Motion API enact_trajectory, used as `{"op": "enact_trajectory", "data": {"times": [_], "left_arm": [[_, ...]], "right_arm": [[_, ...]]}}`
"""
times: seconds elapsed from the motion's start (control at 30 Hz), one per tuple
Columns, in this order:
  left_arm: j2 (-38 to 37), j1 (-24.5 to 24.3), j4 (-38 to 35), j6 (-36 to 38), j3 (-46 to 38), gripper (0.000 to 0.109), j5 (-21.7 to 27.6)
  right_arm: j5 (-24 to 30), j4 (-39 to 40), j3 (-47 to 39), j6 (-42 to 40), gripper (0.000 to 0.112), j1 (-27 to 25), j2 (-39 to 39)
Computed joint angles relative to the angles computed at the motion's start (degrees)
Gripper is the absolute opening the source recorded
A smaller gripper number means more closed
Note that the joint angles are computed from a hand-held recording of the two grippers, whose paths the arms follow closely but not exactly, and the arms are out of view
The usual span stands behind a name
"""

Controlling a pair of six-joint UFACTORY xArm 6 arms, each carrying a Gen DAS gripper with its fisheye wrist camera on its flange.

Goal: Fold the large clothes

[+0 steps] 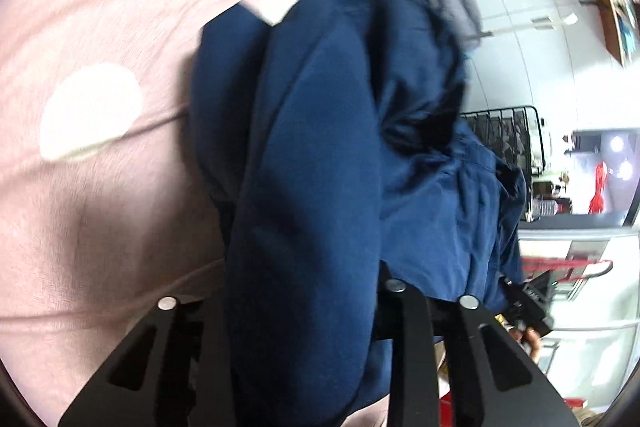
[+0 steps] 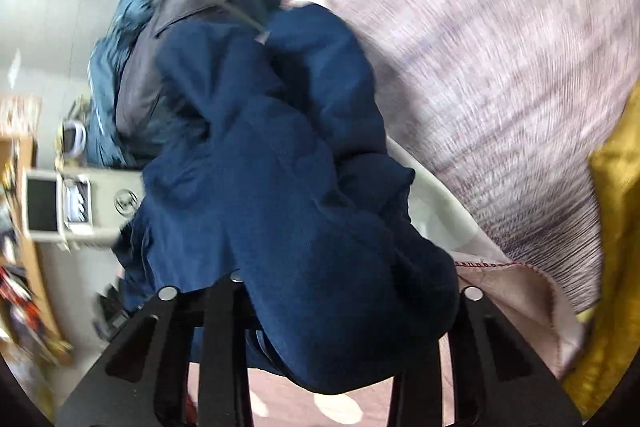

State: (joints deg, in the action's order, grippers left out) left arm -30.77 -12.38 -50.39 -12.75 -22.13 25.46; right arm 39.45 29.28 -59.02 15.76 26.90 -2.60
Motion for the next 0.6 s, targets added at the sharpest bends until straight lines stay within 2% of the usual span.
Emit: {"op": "enact_trajectory", "data": {"times": [0.17,0.3,0.43,0.53,0.6], "left_arm": [[-3.44,-3.8,6.44,-5.84,-1.68,0.022,-0.1],[-1.57,-10.57,9.69,-9.93,-6.09,0.021,-4.94],[8.17,-18.19,6.24,-5.29,-17.5,0.02,-9.79],[16.1,-22.94,3.31,-0.5,-28.15,0.02,-10.58],[22.73,-26.02,1.37,3.07,-37.4,0.02,-10.25]], "right_arm": [[1.2,-9.3,-5.64,3.75,0.025,2.56,-1.7],[4.46,-18.48,-10.45,1.36,0.024,4.47,-4.91],[8.52,-23.53,-11.56,-2.13,0.023,3.32,-11.97],[12.71,-26.41,-13.06,-3.07,0.023,0.58,-17.73],[16.26,-28.19,-13.25,-3.52,0.023,-3.11,-22.98]]}}
